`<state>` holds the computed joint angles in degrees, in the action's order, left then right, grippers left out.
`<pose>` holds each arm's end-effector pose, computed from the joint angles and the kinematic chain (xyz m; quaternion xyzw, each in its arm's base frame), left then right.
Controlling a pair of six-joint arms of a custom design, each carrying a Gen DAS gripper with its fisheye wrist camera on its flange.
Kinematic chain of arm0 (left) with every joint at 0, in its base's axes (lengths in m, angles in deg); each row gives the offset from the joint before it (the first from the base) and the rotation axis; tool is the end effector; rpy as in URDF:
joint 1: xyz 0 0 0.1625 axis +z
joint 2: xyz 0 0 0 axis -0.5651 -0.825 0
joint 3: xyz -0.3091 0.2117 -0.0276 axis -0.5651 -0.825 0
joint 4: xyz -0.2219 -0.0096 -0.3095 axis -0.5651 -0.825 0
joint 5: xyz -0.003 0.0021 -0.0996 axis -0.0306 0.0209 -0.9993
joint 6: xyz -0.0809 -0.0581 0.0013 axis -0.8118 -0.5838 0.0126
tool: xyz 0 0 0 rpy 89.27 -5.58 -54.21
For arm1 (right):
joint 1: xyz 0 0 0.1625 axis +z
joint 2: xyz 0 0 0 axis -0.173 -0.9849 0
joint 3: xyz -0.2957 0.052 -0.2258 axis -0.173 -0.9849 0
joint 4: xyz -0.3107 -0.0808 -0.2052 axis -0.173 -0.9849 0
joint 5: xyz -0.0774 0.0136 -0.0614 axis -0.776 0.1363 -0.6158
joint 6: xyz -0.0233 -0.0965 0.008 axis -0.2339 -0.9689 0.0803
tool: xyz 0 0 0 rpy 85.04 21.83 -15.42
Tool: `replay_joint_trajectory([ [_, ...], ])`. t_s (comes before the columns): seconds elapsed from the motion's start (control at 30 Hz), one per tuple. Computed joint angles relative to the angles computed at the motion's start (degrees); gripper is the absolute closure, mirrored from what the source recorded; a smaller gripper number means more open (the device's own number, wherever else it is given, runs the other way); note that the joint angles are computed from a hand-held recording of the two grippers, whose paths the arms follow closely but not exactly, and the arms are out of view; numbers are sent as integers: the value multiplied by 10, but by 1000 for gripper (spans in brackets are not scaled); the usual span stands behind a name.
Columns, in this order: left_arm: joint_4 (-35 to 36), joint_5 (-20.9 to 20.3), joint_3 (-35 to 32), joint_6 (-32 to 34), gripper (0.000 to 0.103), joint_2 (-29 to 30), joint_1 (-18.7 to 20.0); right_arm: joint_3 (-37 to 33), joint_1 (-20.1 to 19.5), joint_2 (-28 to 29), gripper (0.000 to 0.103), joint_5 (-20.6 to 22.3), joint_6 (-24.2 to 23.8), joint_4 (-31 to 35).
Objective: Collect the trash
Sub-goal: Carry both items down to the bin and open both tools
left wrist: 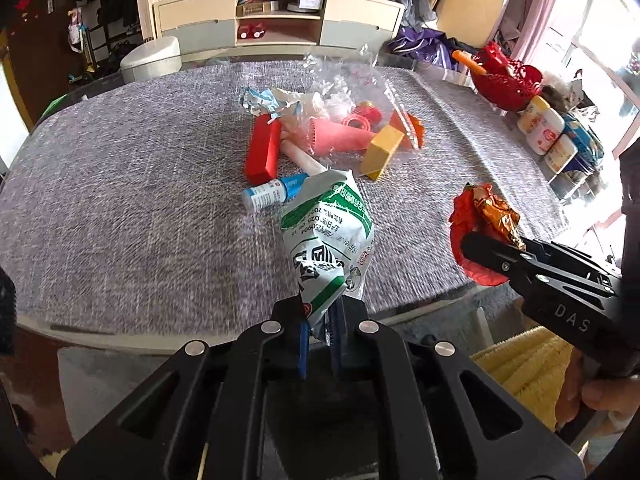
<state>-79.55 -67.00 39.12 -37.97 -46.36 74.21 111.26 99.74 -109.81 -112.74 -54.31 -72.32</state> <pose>-0.3261 -0.5335 0.0551 0.1635 0.9163 -0.2296 0.2845 0.1023 -0.5333 0.2830 0.1578 -0.9365 0.2434 0.1972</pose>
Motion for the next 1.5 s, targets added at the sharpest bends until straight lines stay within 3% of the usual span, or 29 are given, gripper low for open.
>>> replay_joint_trajectory([
  [0.33, -17, 4, 104, -49, 96, -68, -54, 83, 13, -69, 72, -1, -9, -13],
  [0.57, -22, -34, 170, -79, 96, -89, -63, 136, -6, -86, 72, -11, -2, -5],
  [0.73, -21, -67, 197, -105, 96, -76, -52, 156, -23, -65, 72, -34, 0, -11],
  [0.93, -49, -122, 217, -115, 96, -51, -20, 170, -54, -42, 72, -16, 9, -9],
  [1.33, -36, -157, 203, -118, 95, -8, 4, 166, -82, -9, 69, -27, 31, 12],
  [1.43, -35, -162, 202, -119, 93, -5, 9, 160, -84, -7, 67, -19, 37, 25],
  [1.5, -34, -162, 200, -121, 86, -4, 10, 156, -83, -3, 65, -19, 38, 26],
])
